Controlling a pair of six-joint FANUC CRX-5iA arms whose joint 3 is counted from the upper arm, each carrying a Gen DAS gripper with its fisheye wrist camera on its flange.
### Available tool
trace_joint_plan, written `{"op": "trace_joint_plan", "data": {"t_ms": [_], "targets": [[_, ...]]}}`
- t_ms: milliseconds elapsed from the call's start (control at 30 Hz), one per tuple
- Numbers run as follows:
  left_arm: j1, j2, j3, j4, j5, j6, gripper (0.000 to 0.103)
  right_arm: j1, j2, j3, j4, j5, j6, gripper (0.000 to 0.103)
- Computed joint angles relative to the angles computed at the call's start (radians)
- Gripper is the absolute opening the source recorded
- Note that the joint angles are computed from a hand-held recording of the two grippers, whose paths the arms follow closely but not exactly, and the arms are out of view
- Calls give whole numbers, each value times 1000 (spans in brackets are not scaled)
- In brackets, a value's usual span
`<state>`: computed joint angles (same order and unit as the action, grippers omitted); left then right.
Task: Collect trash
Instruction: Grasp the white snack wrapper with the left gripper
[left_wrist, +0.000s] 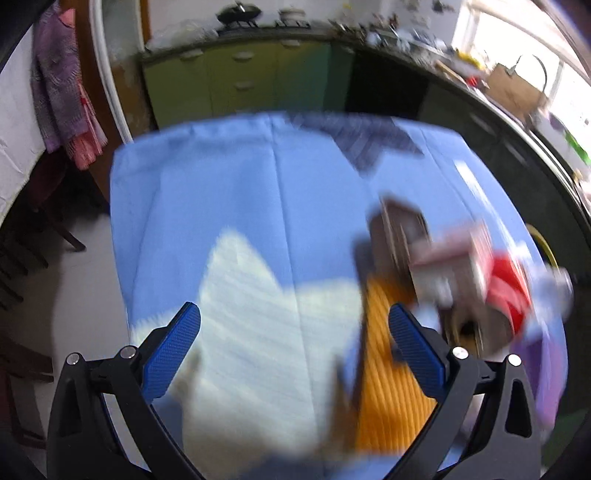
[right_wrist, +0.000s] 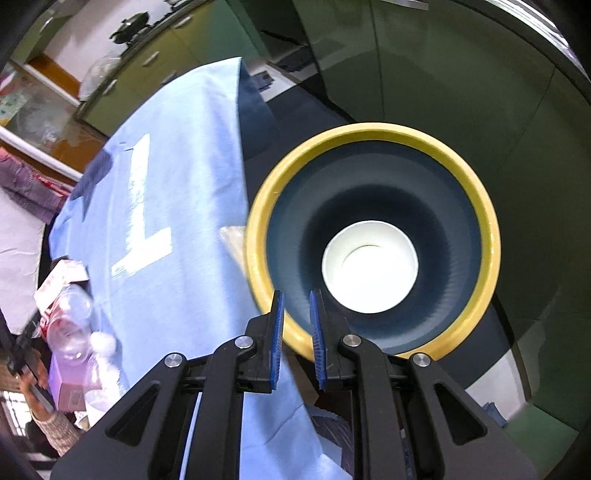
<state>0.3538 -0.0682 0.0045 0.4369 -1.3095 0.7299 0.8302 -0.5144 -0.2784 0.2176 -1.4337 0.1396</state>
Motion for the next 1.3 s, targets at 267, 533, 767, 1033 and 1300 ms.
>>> {"op": "trace_joint_plan", "data": {"t_ms": [267, 533, 767, 1033, 1300], "targets": [[101, -138, -62, -51, -326, -271, 97, 61, -28, -29, 15, 25, -16, 20], [62, -293, -158, -196, -293, -424, 97, 107, -56, -53, 36, 29, -42, 20], [25, -230, -125, -224, -349, -374, 51, 143, -81, -73, 58, 18, -76, 28], [50, -218, -122, -215, -359, -400, 26, 239, -129, -104, 124, 10, -147, 29], [69, -211, -54, -142, -448, -458, 25, 312, -163, -123, 178, -12, -199, 28]]}}
